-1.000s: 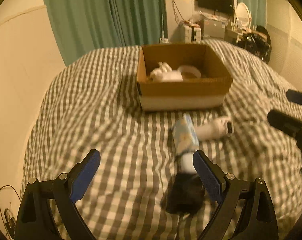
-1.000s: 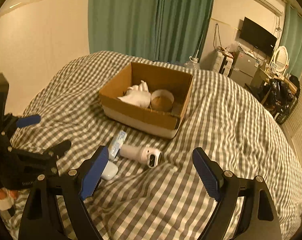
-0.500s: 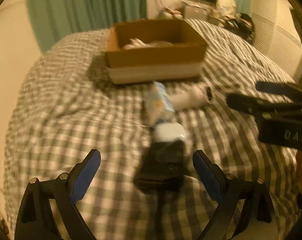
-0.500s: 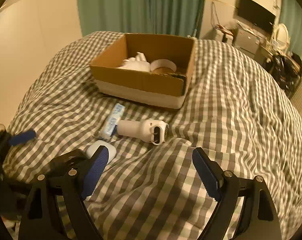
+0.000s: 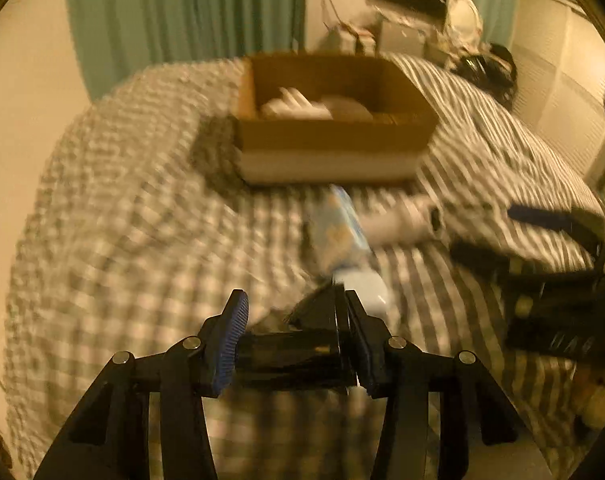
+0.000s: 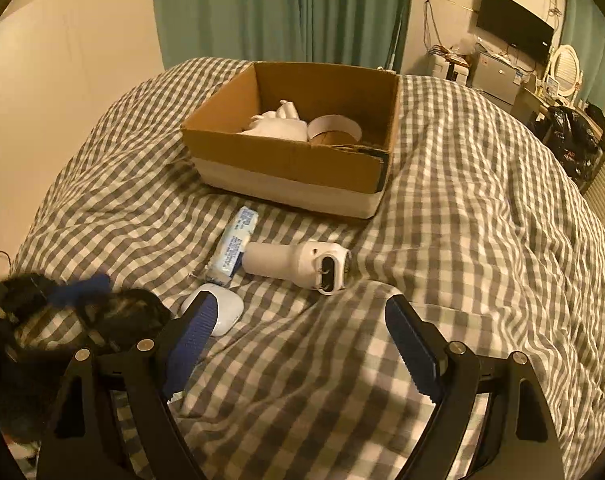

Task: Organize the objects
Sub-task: 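Grasp the black holder with the left gripper while right moves toward the earbud case, then close the right gripper on the white earbud case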

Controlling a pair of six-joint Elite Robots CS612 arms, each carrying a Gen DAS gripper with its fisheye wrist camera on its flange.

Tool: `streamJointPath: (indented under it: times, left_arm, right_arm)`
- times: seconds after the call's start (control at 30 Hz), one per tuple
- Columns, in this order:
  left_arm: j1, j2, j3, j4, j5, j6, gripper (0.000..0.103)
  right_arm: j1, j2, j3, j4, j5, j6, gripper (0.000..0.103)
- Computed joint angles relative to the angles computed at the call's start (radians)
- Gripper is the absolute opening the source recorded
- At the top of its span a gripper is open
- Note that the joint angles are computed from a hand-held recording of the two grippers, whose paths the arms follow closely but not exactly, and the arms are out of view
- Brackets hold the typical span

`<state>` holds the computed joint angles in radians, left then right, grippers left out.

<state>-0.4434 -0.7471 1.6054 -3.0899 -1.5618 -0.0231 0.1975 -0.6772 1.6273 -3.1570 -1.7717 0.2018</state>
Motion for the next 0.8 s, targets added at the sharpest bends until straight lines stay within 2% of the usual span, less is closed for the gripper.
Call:
streamJointPath:
  times: [0.23,0.43,0.67,0.73,0.8]
  left_arm:
    - [0.025,0.005,-0.055,-0.019,0.064,-0.023,0.049]
    - [0.041,0.033,-0.106,-0.014,0.088,-0.028,0.049]
    - [0.057,0.069,-0.154,0.028,0.064,-0.045,0.049]
    - [0.059,0.074,-0.158,0.033,0.062,-0.050,0.049]
    - [0.059,0.077,-0.158,0.035,0.053,-0.047,0.049]
  right_arm:
    - [0.013,0.025,-0.068,0.077,0.015,-0.031,0.086]
    - [0.018,0.086,-0.183,0.230,0.075,-0.057,0.086]
    - [0.021,0.148,-0.274,0.379,0.101,-0.098,0.086]
    - [0.022,0.156,-0.287,0.406,0.105,-0.110,0.082]
    - [0.023,0.160,-0.296,0.425,0.106,-0.118,0.072]
